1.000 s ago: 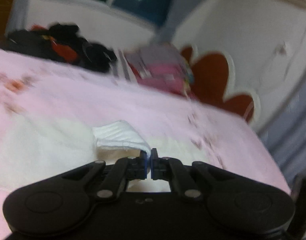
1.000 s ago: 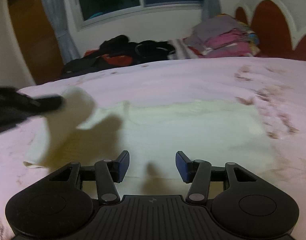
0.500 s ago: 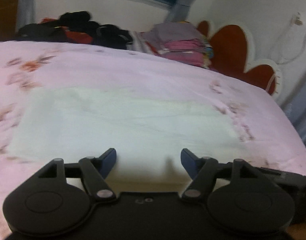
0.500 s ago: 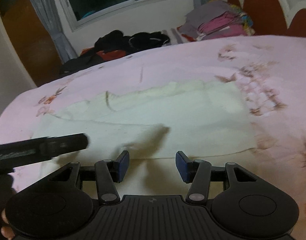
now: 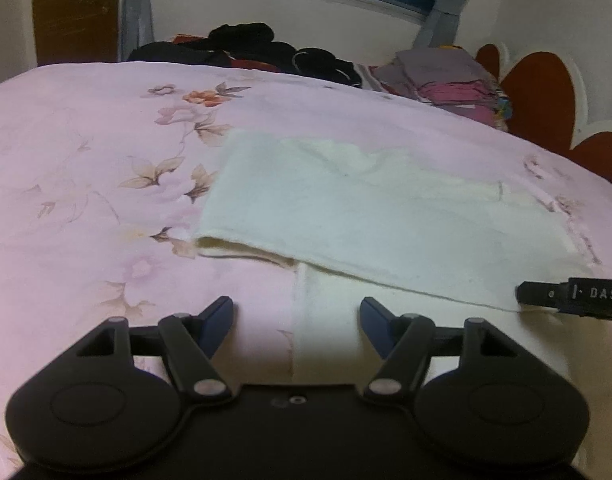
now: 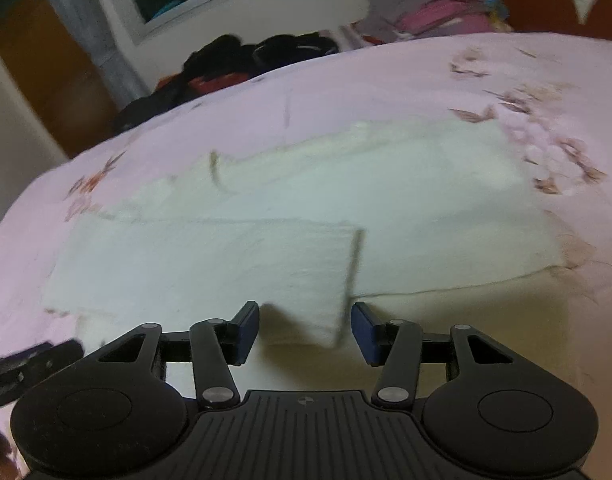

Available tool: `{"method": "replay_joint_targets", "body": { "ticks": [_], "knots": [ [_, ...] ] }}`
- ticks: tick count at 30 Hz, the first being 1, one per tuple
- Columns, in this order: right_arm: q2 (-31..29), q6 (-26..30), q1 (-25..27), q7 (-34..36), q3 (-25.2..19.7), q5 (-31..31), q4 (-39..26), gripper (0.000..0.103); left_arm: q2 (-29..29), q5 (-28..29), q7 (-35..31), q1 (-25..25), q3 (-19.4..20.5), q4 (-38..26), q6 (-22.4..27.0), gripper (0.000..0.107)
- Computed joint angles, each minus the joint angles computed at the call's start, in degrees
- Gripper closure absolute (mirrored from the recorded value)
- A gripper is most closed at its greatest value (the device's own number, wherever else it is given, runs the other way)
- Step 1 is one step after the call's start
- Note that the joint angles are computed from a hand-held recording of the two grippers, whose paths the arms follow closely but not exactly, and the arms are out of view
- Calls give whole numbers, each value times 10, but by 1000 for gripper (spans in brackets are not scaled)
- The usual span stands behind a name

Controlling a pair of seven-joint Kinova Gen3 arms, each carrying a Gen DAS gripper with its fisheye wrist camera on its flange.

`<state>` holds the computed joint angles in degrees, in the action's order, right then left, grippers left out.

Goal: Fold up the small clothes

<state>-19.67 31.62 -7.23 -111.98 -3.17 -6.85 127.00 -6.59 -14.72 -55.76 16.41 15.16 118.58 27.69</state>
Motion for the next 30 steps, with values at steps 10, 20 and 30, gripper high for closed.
{"method": "replay_joint_targets", "body": {
  "ticks": [10, 20, 30],
  "knots": [
    [-39, -15, 21, 7, -33, 65, -10, 97, 28, -147, 137, 9, 27, -2, 9, 39],
    [-46, 9, 33, 109, 53, 82, -30, 97, 59, -284, 261, 53, 5, -12, -8, 61],
    [-3, 10, 77, 166, 99, 56, -2, 97, 58, -346, 297, 78, -1, 5, -24, 98]
  ]
}}
